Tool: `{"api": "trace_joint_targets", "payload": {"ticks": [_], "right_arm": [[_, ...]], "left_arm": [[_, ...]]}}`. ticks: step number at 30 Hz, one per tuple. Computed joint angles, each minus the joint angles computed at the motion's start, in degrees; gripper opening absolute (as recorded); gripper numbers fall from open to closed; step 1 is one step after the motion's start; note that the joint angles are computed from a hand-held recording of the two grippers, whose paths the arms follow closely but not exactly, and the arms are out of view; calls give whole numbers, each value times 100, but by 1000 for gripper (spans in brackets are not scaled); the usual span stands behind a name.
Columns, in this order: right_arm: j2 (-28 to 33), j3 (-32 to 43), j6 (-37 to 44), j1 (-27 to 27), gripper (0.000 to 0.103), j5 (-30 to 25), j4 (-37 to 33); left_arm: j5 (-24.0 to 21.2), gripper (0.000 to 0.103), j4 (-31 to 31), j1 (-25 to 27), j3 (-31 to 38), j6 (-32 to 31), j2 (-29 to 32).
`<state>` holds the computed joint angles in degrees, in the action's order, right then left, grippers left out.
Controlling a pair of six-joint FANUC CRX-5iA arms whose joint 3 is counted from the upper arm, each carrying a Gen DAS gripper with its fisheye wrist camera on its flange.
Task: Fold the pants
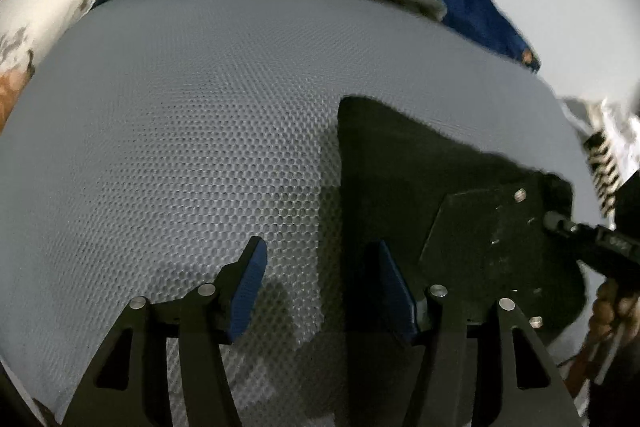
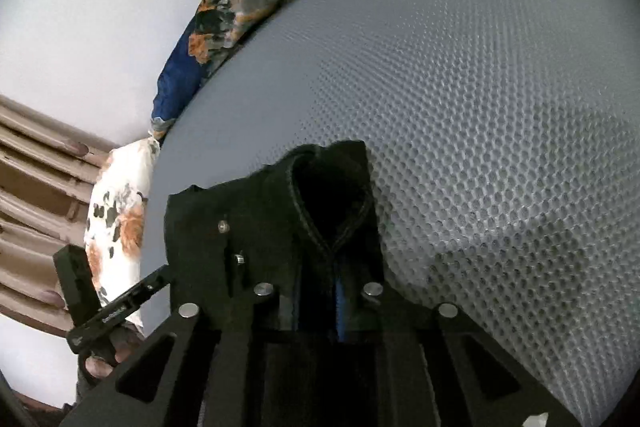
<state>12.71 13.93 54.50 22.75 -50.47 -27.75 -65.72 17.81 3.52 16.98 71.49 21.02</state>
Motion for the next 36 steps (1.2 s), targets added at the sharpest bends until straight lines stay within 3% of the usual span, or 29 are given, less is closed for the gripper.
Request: {"api": "trace_joint_targets", "payload": {"ticks": [6,13,18,20,22,24,30,36], "right_arm": [[32,157,-390,272,26,-308,724],[-559,-321,-1006,729,27,-465,1662],[-910,-600,-991,879,27,-483,1445],[-984,-741,-1128,1004,23,-424,1618],[-1011,-817,-1324,1115,11,-466,1887],[-1104,-908,-1444,1153,9,-414,1945],[-1224,-1164,-1833,1397,7,-547,2312],[-1109,-1108,-1714,1353,7,-618,2268]], "left_arm": [[-155,59,-222,-97,213,39,206],[-275,59,-44,-31,-137,-313,-58],[-239,59,115,24,-657,-673,-425],[-187,59,120,27,-797,-706,-521],[-165,59,141,35,-869,-720,-562],[-148,59,170,58,-954,-744,-620],[-108,60,299,166,-1295,-965,-820],[75,60,212,111,-1398,-1003,-922]]}}
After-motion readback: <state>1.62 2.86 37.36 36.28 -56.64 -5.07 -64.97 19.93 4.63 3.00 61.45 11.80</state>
